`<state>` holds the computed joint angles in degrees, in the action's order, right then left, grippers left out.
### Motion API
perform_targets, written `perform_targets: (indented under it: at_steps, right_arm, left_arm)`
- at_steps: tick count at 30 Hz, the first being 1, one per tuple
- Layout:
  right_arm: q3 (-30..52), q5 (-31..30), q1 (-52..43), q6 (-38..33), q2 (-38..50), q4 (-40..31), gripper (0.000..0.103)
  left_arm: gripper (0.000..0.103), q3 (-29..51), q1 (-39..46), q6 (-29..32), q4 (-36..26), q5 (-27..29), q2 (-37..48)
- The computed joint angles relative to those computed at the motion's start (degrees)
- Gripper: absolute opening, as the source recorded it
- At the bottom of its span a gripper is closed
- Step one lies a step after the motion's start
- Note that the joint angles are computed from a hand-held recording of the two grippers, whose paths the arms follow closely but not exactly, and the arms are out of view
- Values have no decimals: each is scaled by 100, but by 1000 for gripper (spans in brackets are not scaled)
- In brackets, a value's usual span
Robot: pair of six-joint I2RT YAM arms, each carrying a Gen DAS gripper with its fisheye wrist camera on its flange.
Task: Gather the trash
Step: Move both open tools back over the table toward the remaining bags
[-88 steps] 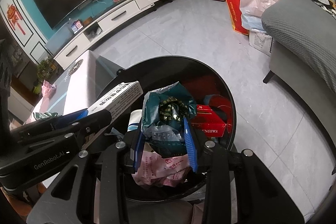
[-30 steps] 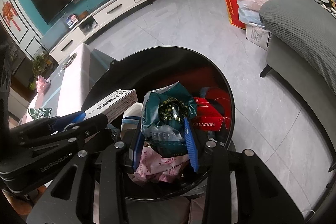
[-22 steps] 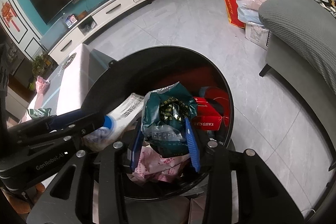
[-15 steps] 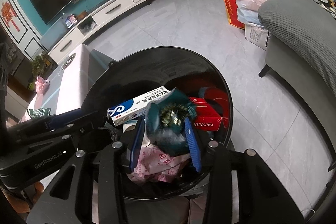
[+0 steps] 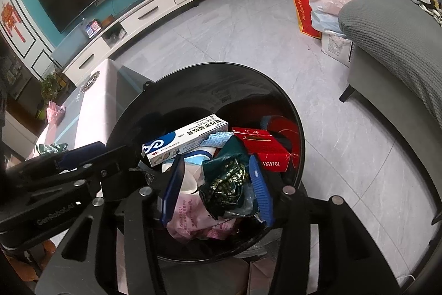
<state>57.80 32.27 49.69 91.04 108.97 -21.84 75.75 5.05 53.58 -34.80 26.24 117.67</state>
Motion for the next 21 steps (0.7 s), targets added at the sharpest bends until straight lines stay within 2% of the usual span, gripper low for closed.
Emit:
perform_targets:
  at_steps: [6, 14, 16, 17, 19, 21]
  right_arm:
    - [11, 47, 23, 57, -26, -87, 54]
    - [-93, 106, 52, 119, -133, -48, 56]
    - [-102, 177, 91, 160, -187, -97, 63]
    - [-117, 280, 141, 229, -248, -167, 68]
    - [-149, 448, 223, 310, -335, -220, 71]
    - [-144, 660, 317, 464, -405, -363, 78]
  left_arm:
    - [59, -35, 57, 48, -25, 77, -100]
    - [73, -81, 190, 84, -66, 250, -240]
    - [78, -207, 290, 8, 69, 338, -398]
    - [86, -267, 357, -44, 144, 410, -493]
    - [95, -391, 595, -167, 272, 672, -682]
    - [97, -402, 864, -253, 315, 869, -773]
